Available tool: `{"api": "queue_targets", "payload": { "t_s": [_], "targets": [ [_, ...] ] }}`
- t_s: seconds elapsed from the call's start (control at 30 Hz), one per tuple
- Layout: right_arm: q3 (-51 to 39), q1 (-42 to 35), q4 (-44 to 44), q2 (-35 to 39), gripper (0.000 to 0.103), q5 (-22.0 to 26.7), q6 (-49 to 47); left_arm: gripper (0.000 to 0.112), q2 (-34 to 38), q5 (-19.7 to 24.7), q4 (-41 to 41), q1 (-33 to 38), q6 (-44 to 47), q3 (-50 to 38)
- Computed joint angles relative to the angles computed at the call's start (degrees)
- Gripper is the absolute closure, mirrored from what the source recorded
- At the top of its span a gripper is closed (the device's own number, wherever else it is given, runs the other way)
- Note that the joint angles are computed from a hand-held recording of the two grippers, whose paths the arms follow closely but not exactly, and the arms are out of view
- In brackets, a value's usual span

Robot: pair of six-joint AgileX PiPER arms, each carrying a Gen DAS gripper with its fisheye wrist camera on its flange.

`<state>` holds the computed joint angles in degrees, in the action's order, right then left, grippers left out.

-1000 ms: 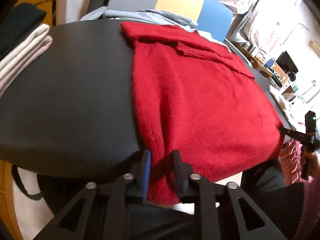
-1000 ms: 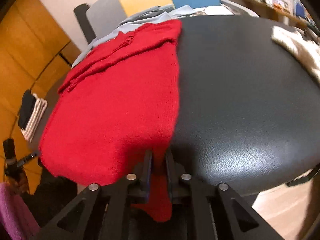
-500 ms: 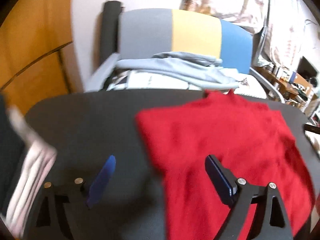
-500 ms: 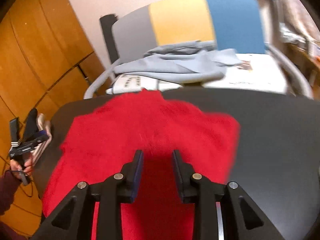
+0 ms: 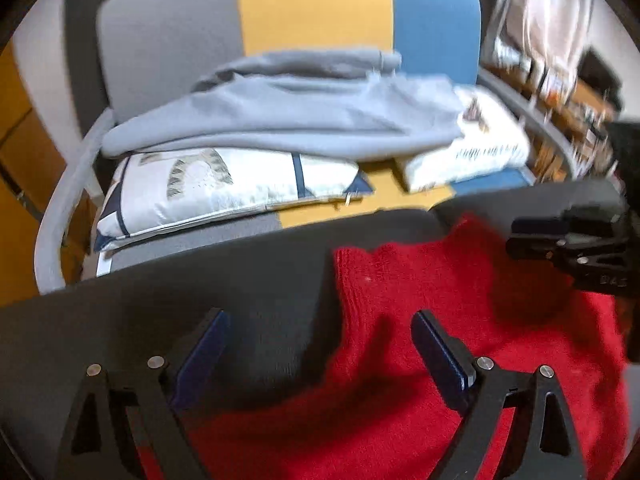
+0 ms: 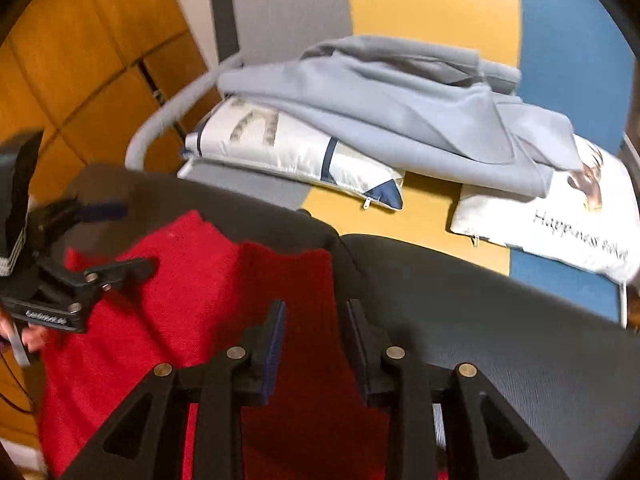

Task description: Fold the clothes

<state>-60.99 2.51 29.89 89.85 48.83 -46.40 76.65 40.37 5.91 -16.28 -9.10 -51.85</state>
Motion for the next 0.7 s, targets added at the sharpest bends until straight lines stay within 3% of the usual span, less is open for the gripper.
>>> {"api": "queue_targets", "payload": {
  "t_s": [0.23,0.3,0.37,0.43,0.5,0.57,0.7],
  "targets": [
    [1.9,3.7,-3.6,-0.1,0.074,-5.5,-0.2,0.014,3.0,-5.0,-10.0,3.7,9.1,1.6],
    [0.6,3.1,-3.0,0.5,0.091,-3.8,1.6,0.017,3.0,-5.8,-13.2,4.7,11.4,2.1],
    [-0.5,2.4,-2.1,1.2,0.096,-2.1,3.2,0.034,1.8,-6.7,-13.2,3.4,12.7,2.8],
    [-0.4,1.8,-1.1,0.5,0.097,-1.6,4.0,0.075,0.9,-5.7,-15.9,2.3,16.8,2.4],
    [0.4,0.9,0.6,-1.1,0.097,-1.3,3.4,0.096,0.0,-4.5,-16.1,0.8,16.4,1.8],
    [1.1,-0.5,3.1,-3.0,0.097,-0.5,2.6,0.102,-0.9,-3.7,-15.8,-0.6,15.1,1.2],
    [2.1,-3.8,7.6,-8.2,0.097,3.4,0.1,0.103,-5.2,-2.8,-20.1,0.5,17.4,1.7]
  ]
}}
